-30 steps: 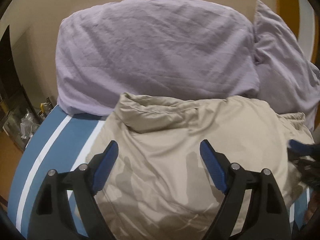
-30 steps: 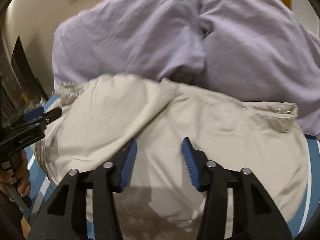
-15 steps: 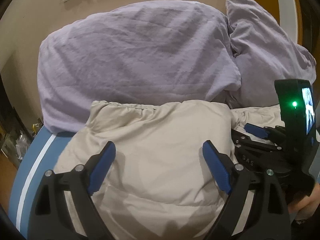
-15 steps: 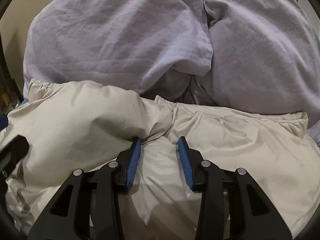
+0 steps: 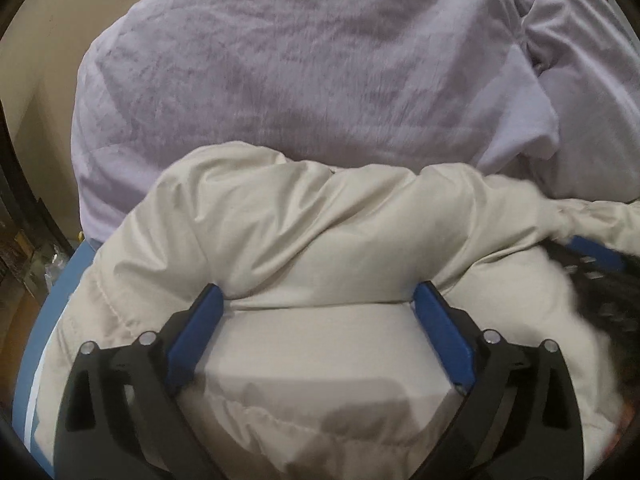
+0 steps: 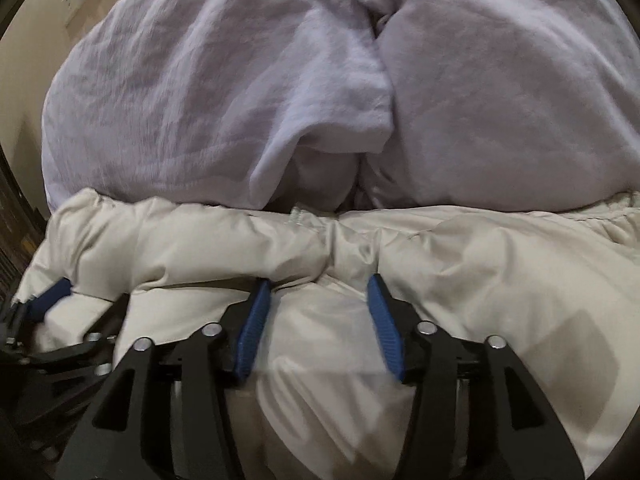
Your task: Fold large clothes
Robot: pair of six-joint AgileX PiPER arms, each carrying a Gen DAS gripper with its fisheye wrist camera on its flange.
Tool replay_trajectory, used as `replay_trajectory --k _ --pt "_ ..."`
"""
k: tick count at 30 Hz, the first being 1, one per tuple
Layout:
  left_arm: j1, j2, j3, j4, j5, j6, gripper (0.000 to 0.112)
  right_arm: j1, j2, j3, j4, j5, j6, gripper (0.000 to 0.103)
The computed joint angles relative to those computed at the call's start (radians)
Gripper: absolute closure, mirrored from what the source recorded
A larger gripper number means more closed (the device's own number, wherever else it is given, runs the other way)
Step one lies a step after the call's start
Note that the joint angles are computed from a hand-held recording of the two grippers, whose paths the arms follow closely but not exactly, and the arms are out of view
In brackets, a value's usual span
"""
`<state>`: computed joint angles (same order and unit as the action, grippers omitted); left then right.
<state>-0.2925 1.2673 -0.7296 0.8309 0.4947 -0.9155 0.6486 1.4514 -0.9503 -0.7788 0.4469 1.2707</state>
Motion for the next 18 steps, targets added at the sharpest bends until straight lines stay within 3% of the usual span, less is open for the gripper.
replay_trajectory --k 3,9,14,18 --pt "0.046 0.016 0.001 -0.064 -0.044 0.064 0.012 0.055 -0.085 0.044 -0.095 0.099 0.068 0.032" --pt "0.107 0.038 -0.011 -0.185 -0.091 0.189 0.011 0.097 -0.261 0.139 -0.199 0.324 0.134 0.032" --pt "0.139 0.051 -0.009 -0.223 -0.129 0.236 0.011 -0.052 -0.206 0.183 -0.141 0.236 0.114 0.032" --pt "0.153 0.058 -0.014 -0.235 -0.139 0.254 0.011 -0.001 -0.086 0.134 -0.24 0.317 0.182 0.032"
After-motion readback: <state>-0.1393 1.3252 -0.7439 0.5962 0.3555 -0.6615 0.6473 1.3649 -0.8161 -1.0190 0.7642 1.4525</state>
